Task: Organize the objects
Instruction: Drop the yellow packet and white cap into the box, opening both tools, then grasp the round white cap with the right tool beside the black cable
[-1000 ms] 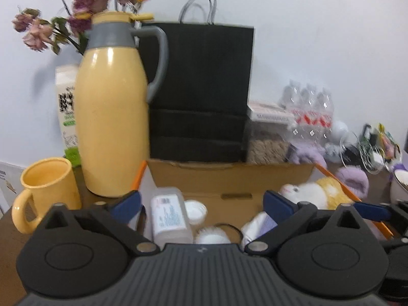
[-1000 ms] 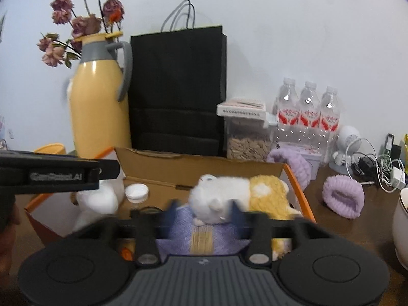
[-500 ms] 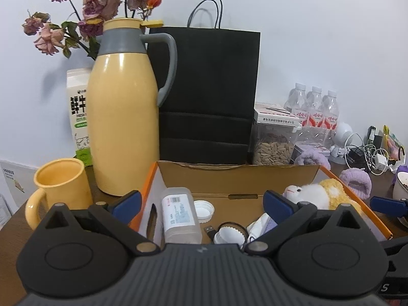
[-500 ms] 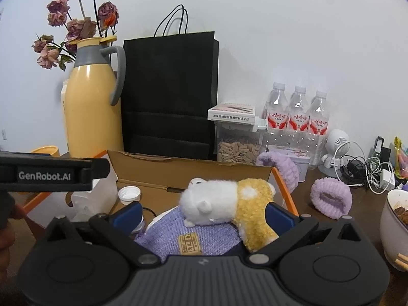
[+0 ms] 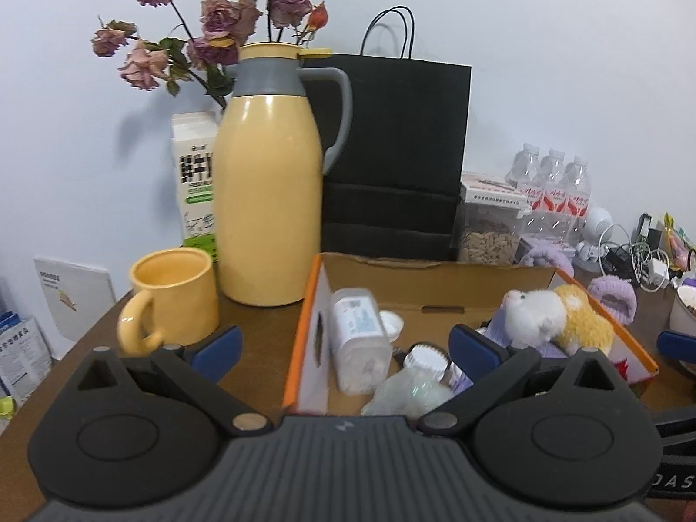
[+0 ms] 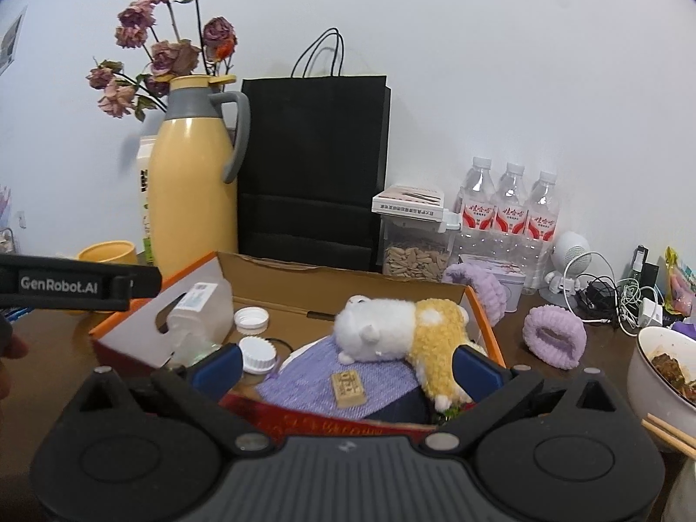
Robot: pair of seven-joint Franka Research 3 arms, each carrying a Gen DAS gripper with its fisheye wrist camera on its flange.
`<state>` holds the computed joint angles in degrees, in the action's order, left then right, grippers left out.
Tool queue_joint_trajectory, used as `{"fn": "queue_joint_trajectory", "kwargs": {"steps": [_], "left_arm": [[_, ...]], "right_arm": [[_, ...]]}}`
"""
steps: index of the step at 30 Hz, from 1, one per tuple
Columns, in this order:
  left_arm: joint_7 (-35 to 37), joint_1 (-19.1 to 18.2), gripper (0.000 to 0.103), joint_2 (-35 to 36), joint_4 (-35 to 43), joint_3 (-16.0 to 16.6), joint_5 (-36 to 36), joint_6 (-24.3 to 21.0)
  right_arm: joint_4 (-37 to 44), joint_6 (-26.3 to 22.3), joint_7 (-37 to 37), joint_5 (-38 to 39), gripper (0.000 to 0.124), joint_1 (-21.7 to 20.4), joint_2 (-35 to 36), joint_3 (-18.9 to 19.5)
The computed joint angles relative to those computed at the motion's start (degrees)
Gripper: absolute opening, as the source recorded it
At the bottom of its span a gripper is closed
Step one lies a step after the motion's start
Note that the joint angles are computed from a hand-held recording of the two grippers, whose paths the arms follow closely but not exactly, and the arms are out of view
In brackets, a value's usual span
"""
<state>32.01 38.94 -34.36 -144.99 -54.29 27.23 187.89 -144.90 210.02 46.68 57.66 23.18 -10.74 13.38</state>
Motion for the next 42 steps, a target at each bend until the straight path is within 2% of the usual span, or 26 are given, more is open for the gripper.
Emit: {"fn": "queue_joint_trajectory", "kwargs": {"steps": [8, 16, 19, 22, 24, 27, 28, 30, 32, 35, 36, 38, 42], "left_arm": [[-0.47, -12.29, 0.103, -4.21, -6.53, 10.44, 1.46, -4.91], [-2.26, -22.02, 0.103, -8.01, -12.32, 18.35, 4.68, -9.62], [-2.42, -25.73, 0.103, -9.44, -14.65, 21.20, 5.57, -11.17], [-2.59, -28.85, 0.103, -10.68, -16.53, 23.40, 6.23, -12.73], [-2.78, -30.42, 0.103, -10.83, -17.21, 24.41, 6.49, -13.53], [-2.52, -33.06, 0.103, -9.46, -17.67, 25.71, 6.80, -13.61], [-2.49, -33.70, 0.103, -8.83, -17.61, 25.83, 6.86, -13.60], [-2.45, -34.93, 0.103, -7.21, -17.46, 26.01, 6.98, -12.66], [-2.59, -35.17, 0.103, -5.80, -17.12, 25.21, 7.26, -11.75], [-2.80, -34.69, 0.103, -3.15, -15.42, 23.27, 7.97, -12.32], [-2.93, -34.52, 0.103, -2.28, -14.78, 22.66, 8.34, -12.95], [-3.33, -34.69, 0.103, -0.64, -13.73, 22.08, 9.21, -14.51], [-4.82, -36.06, 0.103, 1.39, -13.78, 24.20, 10.02, -13.65]], "right_arm": [[-4.08, -1.29, -6.02, 8.61, 0.103, 1.57, -4.92, 3.55], [-9.66, -2.70, -7.43, 14.57, 0.101, 4.39, -10.06, 6.27], [-12.59, -4.10, -4.77, 13.92, 0.093, 6.35, -12.23, 6.05], [-14.97, -6.13, -2.77, 13.21, 0.079, 6.73, -14.21, 7.06], [-16.40, -7.68, -0.66, 11.55, 0.069, 7.01, -15.45, 7.51], [-17.65, -9.68, 1.69, 9.03, 0.063, 6.60, -16.77, 8.50], [-17.74, -10.44, 2.05, 8.71, 0.060, 5.81, -16.97, 9.42], [-17.61, -12.78, 2.05, 8.93, 0.046, 3.11, -17.52, 12.07], [-17.65, -14.53, 2.76, 8.23, 0.042, 1.22, -17.67, 13.63], [-18.17, -14.97, 4.84, 6.14, 0.042, 0.50, -17.78, 14.39], [-18.46, -14.87, 5.69, 5.12, 0.037, 1.03, -17.85, 13.78], [-19.00, -14.71, 7.31, 3.19, 0.037, 1.83, -18.06, 12.74], [-20.37, -13.44, 10.36, -0.87, 0.035, 3.21, -18.26, 11.14]]}}
